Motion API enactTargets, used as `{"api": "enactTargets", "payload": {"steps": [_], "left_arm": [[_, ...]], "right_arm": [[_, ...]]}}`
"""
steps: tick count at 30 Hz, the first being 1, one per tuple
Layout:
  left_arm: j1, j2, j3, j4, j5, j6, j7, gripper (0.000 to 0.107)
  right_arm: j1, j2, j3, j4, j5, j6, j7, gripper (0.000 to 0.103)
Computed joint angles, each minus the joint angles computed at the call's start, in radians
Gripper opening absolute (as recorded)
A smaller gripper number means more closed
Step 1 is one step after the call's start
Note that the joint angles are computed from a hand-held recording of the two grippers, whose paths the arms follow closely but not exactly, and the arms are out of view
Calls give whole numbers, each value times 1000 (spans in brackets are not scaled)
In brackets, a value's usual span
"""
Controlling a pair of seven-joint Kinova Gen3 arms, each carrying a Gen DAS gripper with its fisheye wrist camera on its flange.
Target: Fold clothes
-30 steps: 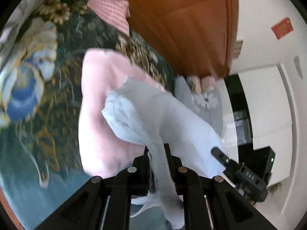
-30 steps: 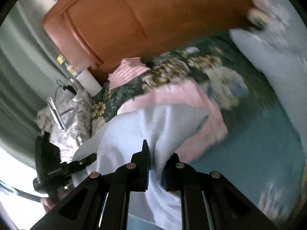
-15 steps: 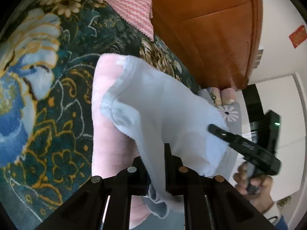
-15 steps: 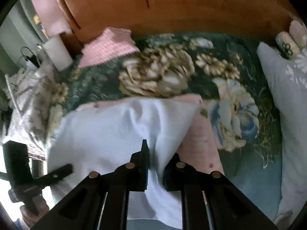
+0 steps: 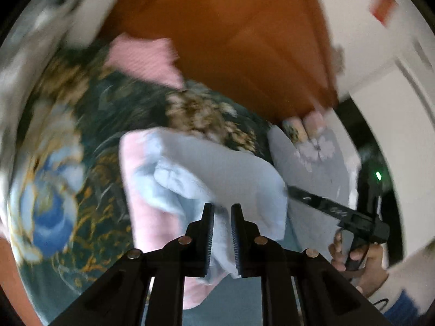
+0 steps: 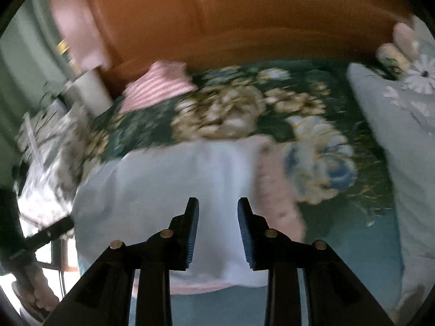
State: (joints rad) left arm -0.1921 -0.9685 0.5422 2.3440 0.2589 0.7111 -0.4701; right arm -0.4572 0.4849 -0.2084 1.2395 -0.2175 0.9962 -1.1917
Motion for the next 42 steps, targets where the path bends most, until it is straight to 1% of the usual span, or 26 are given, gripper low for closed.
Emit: {"api": "enactTargets", "payload": {"steps": [2,4,5,7,11,12,14,15,17,20,22,23,24,25,27,28,30,31,32,33,34,35,36,38,39,42], "left_arm": [[-44,0,52,-51,-32,38,-22,15],[-61,-25,78,-51,-51,35,-3,15],[-56,-30,73,-33,-36,9,-8,16],[-35,14,83,12,9,-67,-33,18],[-71,190,197,69,66,-160,-21,18],[-72,218,211,94,89,-192,-10,18],[-43,232,209,146,118,-257,35,18],[-31,226,207,152,114,-265,43,18],[-12,211,203,139,81,-241,67,18],[-8,172,228,85,22,-139,75,19],[-12,136,255,62,11,-84,89,24],[-15,115,269,53,13,-60,97,31],[-15,90,282,52,26,-49,108,42],[-18,84,286,49,35,-40,108,48],[-24,76,291,42,54,-23,101,67],[-41,82,304,21,48,3,99,70],[-68,73,328,-10,42,47,91,82],[-80,63,339,-21,43,66,87,85],[-92,52,350,-32,44,84,83,88],[-101,46,355,-38,47,94,73,91],[-113,36,360,-44,50,108,68,93],[-126,25,366,-51,55,124,62,98],[-135,11,370,-51,65,133,60,103],[-145,-10,371,-40,90,131,45,103],[-150,-13,374,-34,102,129,33,103],[-181,-6,393,-32,122,144,-8,103]], "right_arm": [[0,-8,-20,46,-6,-23,42,30],[-5,-6,-23,68,-1,-37,69,30],[-11,-5,-17,79,7,-55,70,30],[-29,4,8,92,34,-90,36,30],[-33,47,31,70,55,-106,-43,30],[-38,59,37,64,65,-108,-62,30],[-45,93,47,32,81,-77,-101,30],[-46,107,48,22,86,-65,-119,30],[-45,88,47,54,88,-90,-148,30],[-40,8,45,181,71,-200,-147,30],[-10,-53,9,274,77,-275,-136,34],[-4,-83,3,320,77,-308,-131,41],[-1,-111,-2,366,78,-336,-130,47],[-4,-137,-2,413,84,-365,-136,48],[-27,-174,10,501,108,-423,-165,49],[-37,-183,12,527,121,-434,-179,49],[-49,-195,10,572,140,-454,-198,49],[-62,-197,16,589,155,-467,-221,50],[-75,-198,22,605,171,-479,-246,54],[-83,-198,26,617,180,-492,-269,64],[-80,-193,25,624,174,-505,-289,69],[-77,-188,24,630,167,-518,-308,78],[-75,-183,23,636,161,-531,-327,84],[-70,-173,22,648,148,-556,-365,89],[-73,-168,26,654,148,-569,-387,89],[-127,-154,77,684,208,-631,-489,89]]}}
